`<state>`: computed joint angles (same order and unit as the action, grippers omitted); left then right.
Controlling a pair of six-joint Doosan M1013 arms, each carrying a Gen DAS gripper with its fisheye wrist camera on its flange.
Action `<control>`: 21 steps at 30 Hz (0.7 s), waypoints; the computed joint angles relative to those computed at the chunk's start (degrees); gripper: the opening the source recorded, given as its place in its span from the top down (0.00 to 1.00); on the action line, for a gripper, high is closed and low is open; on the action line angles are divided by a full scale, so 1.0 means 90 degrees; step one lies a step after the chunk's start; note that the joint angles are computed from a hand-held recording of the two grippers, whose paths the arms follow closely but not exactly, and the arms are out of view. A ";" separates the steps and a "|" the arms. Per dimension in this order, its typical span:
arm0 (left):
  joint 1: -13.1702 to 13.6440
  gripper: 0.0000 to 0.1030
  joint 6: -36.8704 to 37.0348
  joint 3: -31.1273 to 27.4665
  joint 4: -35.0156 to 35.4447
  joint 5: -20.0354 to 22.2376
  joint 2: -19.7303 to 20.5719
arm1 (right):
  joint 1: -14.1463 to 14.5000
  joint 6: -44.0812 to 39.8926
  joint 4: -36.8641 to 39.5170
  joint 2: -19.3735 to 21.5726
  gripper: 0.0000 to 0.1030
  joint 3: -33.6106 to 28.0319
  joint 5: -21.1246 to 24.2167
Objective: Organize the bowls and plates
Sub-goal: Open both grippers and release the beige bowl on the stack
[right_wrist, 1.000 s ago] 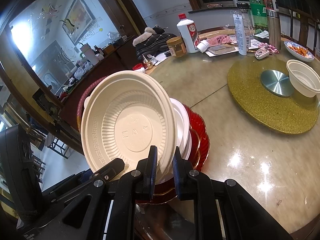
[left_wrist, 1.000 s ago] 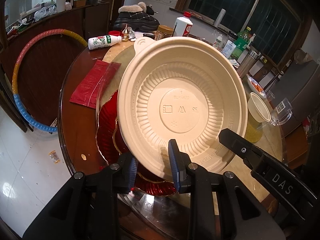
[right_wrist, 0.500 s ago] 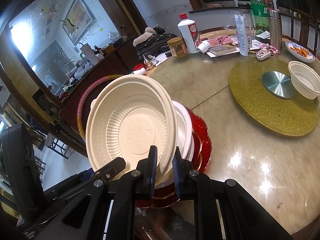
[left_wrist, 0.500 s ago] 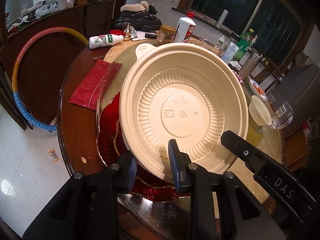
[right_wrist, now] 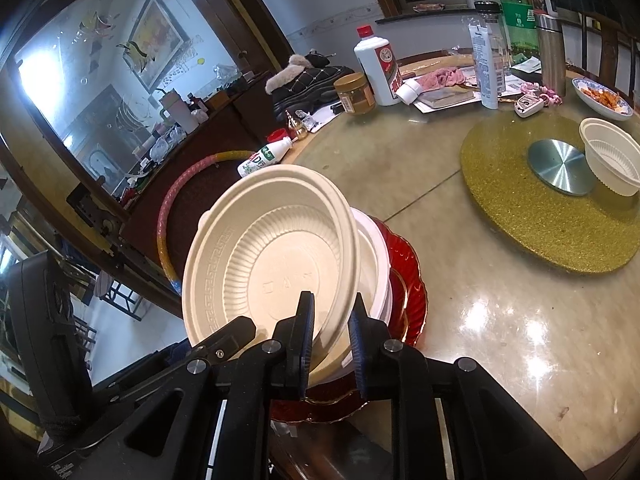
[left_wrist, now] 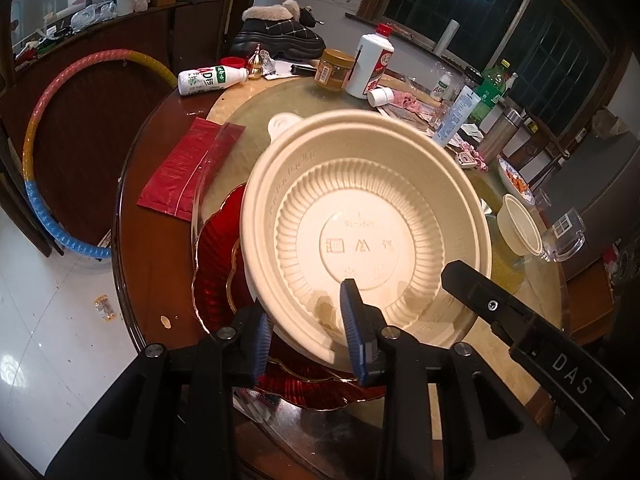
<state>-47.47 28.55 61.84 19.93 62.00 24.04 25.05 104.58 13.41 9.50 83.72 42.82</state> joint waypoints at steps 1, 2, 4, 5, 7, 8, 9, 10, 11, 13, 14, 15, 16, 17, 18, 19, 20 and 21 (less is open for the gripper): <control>0.0001 0.56 -0.0013 -0.0013 0.0003 0.0025 0.0007 | -0.0008 0.0015 0.0017 -0.0002 0.81 -0.0004 -0.0005; 0.0001 0.47 -0.0048 -0.0015 0.0019 0.0033 0.0007 | -0.0006 0.0039 -0.0007 0.0000 0.78 -0.0008 -0.0017; -0.0014 0.45 -0.0181 0.0026 0.0151 -0.0034 -0.0021 | -0.0009 0.0060 -0.0022 -0.0005 0.76 -0.0009 -0.0034; -0.0019 0.45 -0.0213 0.0027 0.0192 -0.0038 -0.0031 | -0.0012 0.0047 -0.0008 -0.0008 0.76 -0.0010 -0.0036; -0.0024 0.44 -0.0256 0.0035 0.0231 -0.0057 -0.0048 | -0.0024 0.0044 0.0031 -0.0021 0.75 0.0003 -0.0066; -0.0029 0.44 -0.0278 0.0039 0.0271 -0.0064 -0.0056 | -0.0030 0.0027 0.0051 -0.0019 0.74 0.0002 -0.0069; -0.0043 0.43 -0.0307 0.0038 0.0353 -0.0053 -0.0059 | -0.0035 0.0023 0.0063 -0.0022 0.73 0.0003 -0.0074; -0.0053 0.40 -0.0318 0.0036 0.0396 -0.0035 -0.0058 | -0.0040 0.0043 0.0059 -0.0030 0.73 0.0012 -0.0097; -0.0060 0.39 -0.0323 0.0030 0.0420 -0.0023 -0.0055 | -0.0041 0.0045 0.0058 -0.0035 0.72 0.0014 -0.0104; -0.0055 0.39 -0.0308 0.0027 0.0397 -0.0023 -0.0054 | -0.0050 0.0029 0.0075 -0.0056 0.71 0.0034 -0.0140; -0.0053 0.39 -0.0301 0.0023 0.0390 -0.0024 -0.0050 | -0.0057 0.0028 0.0077 -0.0068 0.70 0.0047 -0.0159; -0.0058 0.39 -0.0315 0.0020 0.0420 -0.0014 -0.0048 | -0.0061 0.0030 0.0073 -0.0083 0.68 0.0062 -0.0181; -0.0068 0.39 -0.0330 0.0017 0.0447 -0.0006 -0.0049 | -0.0071 0.0031 0.0075 -0.0102 0.67 0.0081 -0.0204; -0.0076 0.39 -0.0349 0.0019 0.0480 -0.0007 -0.0054 | -0.0089 0.0023 0.0102 -0.0128 0.65 0.0108 -0.0241; -0.0087 0.39 -0.0379 0.0026 0.0522 -0.0015 -0.0065 | -0.0106 0.0023 0.0123 -0.0151 0.64 0.0132 -0.0273; -0.0102 0.39 -0.0421 0.0027 0.0579 -0.0026 -0.0074 | -0.0133 0.0039 0.0148 -0.0185 0.63 0.0167 -0.0323; -0.0115 0.39 -0.0458 0.0024 0.0636 -0.0034 -0.0081 | -0.0166 0.0032 0.0206 -0.0227 0.60 0.0217 -0.0404; -0.0134 0.39 -0.0508 0.0021 0.0713 -0.0049 -0.0089 | -0.0193 0.0029 0.0249 -0.0270 0.54 0.0271 -0.0489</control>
